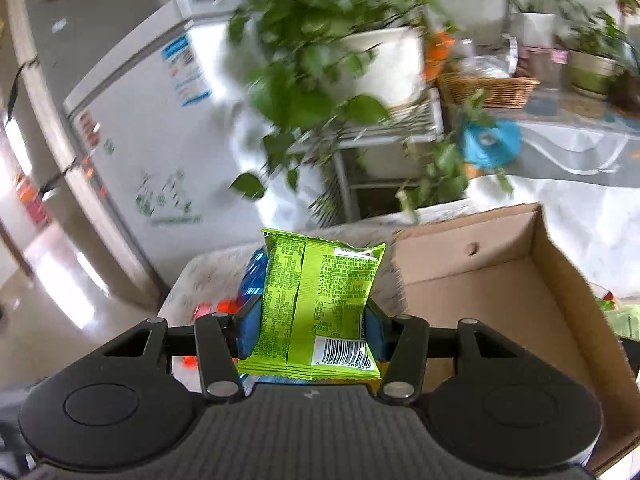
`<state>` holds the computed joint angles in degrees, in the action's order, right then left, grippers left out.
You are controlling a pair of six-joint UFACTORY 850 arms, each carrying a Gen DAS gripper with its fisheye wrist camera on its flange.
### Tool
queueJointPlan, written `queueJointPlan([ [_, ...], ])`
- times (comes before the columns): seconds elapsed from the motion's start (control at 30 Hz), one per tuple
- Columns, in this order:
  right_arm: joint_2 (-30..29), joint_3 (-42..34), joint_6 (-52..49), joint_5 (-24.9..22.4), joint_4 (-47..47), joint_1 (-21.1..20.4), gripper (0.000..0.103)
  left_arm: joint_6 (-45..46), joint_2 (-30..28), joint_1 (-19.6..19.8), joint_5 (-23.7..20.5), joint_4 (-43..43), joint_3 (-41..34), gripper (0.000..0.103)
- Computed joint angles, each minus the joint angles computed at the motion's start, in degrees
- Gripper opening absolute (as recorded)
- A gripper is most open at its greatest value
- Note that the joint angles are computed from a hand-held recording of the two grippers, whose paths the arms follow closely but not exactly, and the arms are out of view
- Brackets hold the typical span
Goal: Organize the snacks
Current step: 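Carry the waffle packet into the box with the left tool while the right carries the green packet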
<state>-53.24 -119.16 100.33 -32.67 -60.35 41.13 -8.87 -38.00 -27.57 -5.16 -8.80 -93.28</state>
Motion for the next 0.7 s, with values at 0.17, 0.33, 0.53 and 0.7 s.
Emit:
queueJointPlan([
  [0.17,3.0,4.2,6.5,-1.8,-2.0,-1.0,0.058,4.6,-2.3,-1.2,-1.2,-5.1,-4.5,0.049],
  [0.33,5.9,8.3,12.3,-2.3,-4.5,-2.1,0.058,12.2,-4.9,-2.5,-3.2,-12.7,-9.6,0.049],
  [0.53,8.9,12.8,18.6,-3.3,-6.9,-3.0,0.058,16.7,-8.8,-4.0,-6.5,-17.1,-16.2,0.049],
  [0.7,10.2,14.9,21.2,-3.8,-6.1,-3.7,0.058,18.5,-13.2,-5.3,-11.0,-19.3,-23.4,0.049],
])
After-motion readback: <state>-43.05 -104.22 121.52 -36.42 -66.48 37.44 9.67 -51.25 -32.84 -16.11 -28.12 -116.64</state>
